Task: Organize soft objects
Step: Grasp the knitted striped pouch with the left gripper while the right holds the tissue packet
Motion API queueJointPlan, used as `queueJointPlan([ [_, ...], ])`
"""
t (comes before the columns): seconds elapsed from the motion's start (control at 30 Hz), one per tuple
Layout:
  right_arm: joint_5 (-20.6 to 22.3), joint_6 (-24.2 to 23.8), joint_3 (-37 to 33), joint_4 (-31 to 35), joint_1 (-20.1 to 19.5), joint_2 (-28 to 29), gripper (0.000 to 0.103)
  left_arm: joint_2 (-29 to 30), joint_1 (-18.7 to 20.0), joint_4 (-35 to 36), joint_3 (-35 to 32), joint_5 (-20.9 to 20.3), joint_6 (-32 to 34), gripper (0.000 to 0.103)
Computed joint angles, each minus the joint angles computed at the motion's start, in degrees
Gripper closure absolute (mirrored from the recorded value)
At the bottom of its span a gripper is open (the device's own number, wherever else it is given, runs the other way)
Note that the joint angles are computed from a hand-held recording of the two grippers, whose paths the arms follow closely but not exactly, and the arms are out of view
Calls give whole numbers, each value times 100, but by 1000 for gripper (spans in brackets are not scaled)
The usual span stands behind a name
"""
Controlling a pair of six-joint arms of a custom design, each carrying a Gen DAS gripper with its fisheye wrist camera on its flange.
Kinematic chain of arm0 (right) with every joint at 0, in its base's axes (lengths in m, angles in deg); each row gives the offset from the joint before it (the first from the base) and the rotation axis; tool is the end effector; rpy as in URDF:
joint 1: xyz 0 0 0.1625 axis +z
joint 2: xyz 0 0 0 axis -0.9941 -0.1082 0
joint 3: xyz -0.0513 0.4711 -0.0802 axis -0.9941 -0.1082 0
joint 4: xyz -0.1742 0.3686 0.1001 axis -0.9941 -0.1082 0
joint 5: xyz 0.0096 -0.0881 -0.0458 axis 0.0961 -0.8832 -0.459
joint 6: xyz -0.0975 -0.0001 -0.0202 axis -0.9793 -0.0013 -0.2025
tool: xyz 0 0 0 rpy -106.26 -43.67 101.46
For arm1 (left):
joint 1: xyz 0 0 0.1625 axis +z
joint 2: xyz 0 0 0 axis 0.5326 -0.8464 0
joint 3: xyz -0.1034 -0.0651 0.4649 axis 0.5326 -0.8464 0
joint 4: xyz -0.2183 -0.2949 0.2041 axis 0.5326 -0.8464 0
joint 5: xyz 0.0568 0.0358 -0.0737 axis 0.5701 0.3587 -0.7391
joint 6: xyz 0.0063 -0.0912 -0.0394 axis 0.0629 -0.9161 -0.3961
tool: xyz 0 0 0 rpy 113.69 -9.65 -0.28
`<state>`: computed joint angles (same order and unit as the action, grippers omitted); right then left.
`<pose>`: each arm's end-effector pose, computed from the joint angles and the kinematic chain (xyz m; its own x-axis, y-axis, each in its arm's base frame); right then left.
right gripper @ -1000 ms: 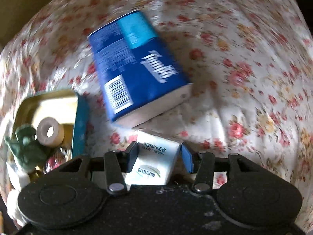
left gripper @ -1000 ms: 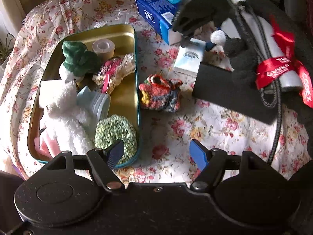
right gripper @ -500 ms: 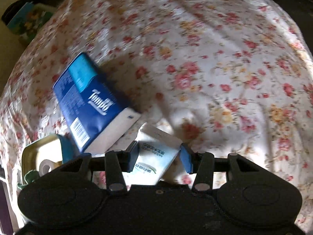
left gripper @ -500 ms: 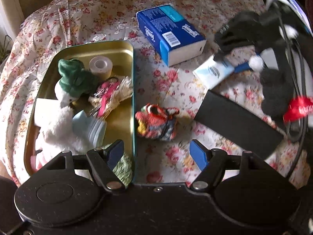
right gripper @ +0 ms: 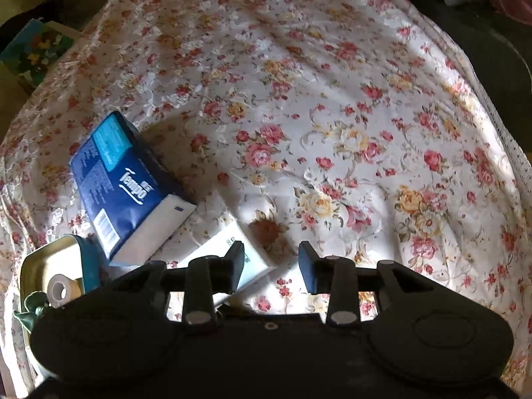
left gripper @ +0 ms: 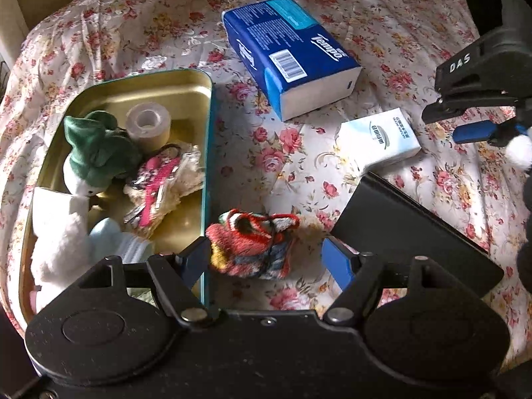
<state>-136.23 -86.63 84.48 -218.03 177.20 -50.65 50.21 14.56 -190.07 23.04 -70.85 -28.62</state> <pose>0.1305 -0.8607 0.3278 -0.8181 0.0294 0.5743 -0.2488 0.8823 -0.3996 -0.3987 -0.7374 0.0162 -0.6917 -0.2510 -0.6772 0.1674 0.8564 -0.4884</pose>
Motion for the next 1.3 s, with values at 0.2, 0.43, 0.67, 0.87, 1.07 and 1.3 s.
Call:
queueJointPlan([
  [0.2,162,-82,27,37,-21,-30,65,298,51,686,-485,222,-234,33],
  [0.43,216,-91,-46,58,-55,-5,64,275,79,680,-523,163,-347,34],
  [0.67,266,-56,-91,163,-66,-1,63,243,129,730,-518,39,-345,31],
  [0.87,308,-78,-79,239,-64,-5,63,388,94,1149,-701,313,-453,42],
  [1.07,277,-42,-138,293,-77,17,63,213,85,735,-427,362,-355,61],
  [1.3,204,-10,-179,329,-72,48,63,15,91,142,-144,54,-165,71],
])
